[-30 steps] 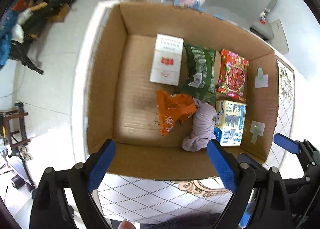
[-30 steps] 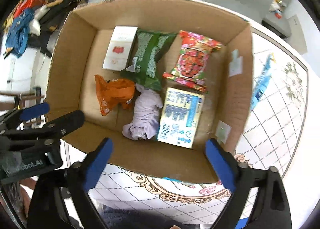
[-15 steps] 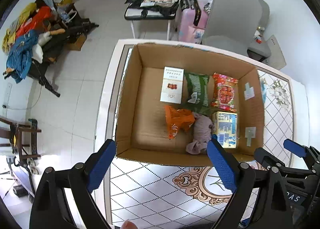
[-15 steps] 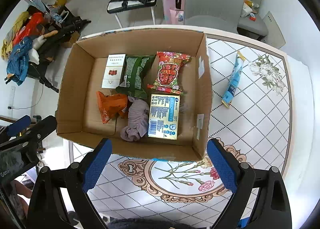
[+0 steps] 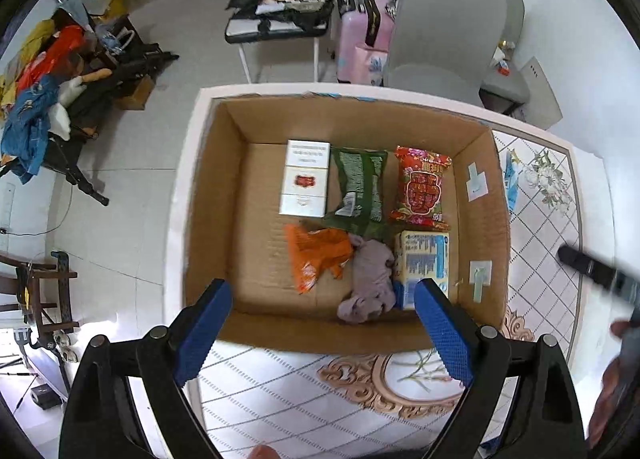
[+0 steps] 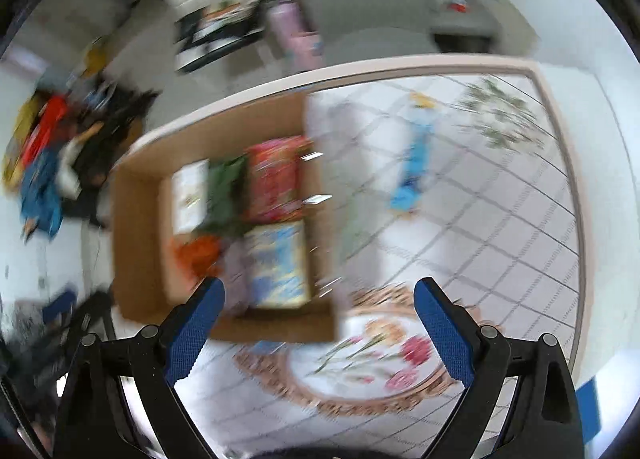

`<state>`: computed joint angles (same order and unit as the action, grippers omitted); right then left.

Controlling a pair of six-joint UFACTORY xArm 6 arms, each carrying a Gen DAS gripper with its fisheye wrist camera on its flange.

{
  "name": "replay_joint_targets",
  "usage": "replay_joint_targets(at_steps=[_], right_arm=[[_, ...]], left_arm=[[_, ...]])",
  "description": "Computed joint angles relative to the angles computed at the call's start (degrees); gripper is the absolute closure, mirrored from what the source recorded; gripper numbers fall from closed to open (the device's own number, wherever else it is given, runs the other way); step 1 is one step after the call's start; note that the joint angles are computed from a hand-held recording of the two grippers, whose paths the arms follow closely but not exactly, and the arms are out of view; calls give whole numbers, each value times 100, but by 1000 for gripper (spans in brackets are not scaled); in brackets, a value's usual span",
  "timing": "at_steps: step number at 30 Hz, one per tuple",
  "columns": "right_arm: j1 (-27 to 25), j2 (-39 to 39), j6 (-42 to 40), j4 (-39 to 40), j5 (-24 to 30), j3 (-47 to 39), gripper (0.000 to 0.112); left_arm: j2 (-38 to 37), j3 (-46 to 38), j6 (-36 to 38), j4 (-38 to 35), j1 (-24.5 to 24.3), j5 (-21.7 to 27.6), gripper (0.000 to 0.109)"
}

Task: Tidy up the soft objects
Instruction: 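Grasp the blue tube with the right gripper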

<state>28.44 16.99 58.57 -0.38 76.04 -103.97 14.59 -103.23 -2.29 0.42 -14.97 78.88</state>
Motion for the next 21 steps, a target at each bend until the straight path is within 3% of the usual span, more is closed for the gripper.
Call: replay_joint_targets(at_steps=[5,9,17,19,21], right_arm=[[-872,103,-175,503,-506,875,16],[-1233,838,-457,852,-560,602,30],[-1379,2131,-467,779,13,-615,59],[-1339,2297,-388,606,151,-903,69],[-1311,2440,-410,541,333,-1161,90]], left_arm=[[839,-469,-142,23,-205,103,15],[1492,-976,-161,155,-387,259,15],[2218,-1741,-176,273,-546,584,15],[2278,-1819,-195,271,-547,605,15],[2325,-1896,-202,236,-533,632,15]])
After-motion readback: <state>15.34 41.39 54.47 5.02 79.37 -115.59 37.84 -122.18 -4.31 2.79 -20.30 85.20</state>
